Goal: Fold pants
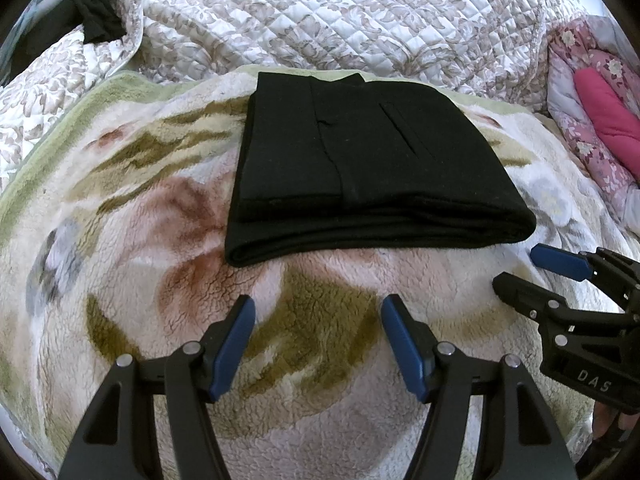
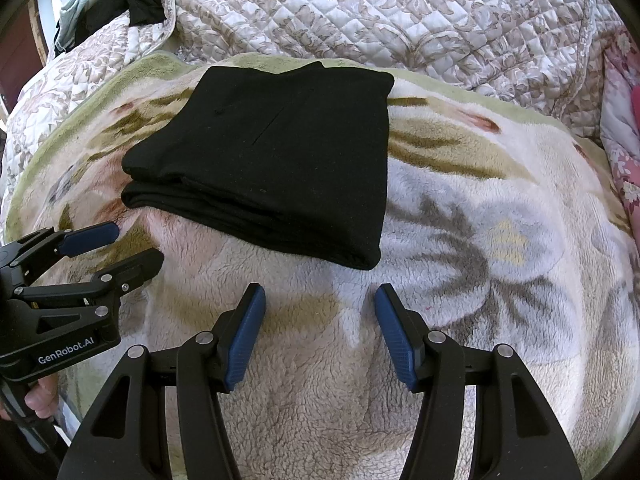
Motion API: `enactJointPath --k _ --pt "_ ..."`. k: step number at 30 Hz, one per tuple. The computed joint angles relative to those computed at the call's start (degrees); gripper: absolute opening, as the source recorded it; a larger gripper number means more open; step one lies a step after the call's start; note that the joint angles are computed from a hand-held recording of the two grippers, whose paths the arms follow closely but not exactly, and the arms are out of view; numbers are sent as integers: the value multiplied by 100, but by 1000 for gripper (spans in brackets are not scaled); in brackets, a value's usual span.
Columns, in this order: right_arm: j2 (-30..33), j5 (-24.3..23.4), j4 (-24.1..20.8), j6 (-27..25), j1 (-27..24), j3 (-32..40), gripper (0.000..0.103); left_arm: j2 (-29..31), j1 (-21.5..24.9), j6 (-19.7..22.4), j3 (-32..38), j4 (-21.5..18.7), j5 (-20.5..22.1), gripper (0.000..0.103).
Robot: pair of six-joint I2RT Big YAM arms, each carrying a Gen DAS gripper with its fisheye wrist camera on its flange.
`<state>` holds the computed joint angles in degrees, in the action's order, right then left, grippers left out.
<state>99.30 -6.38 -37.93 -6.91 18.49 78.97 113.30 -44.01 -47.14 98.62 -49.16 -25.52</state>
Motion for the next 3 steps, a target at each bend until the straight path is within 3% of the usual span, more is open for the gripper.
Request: enactJointPath --k 3 --pt "-7 4 6 8 8 -10 58 5 -5 4 14 -25 -26 69"
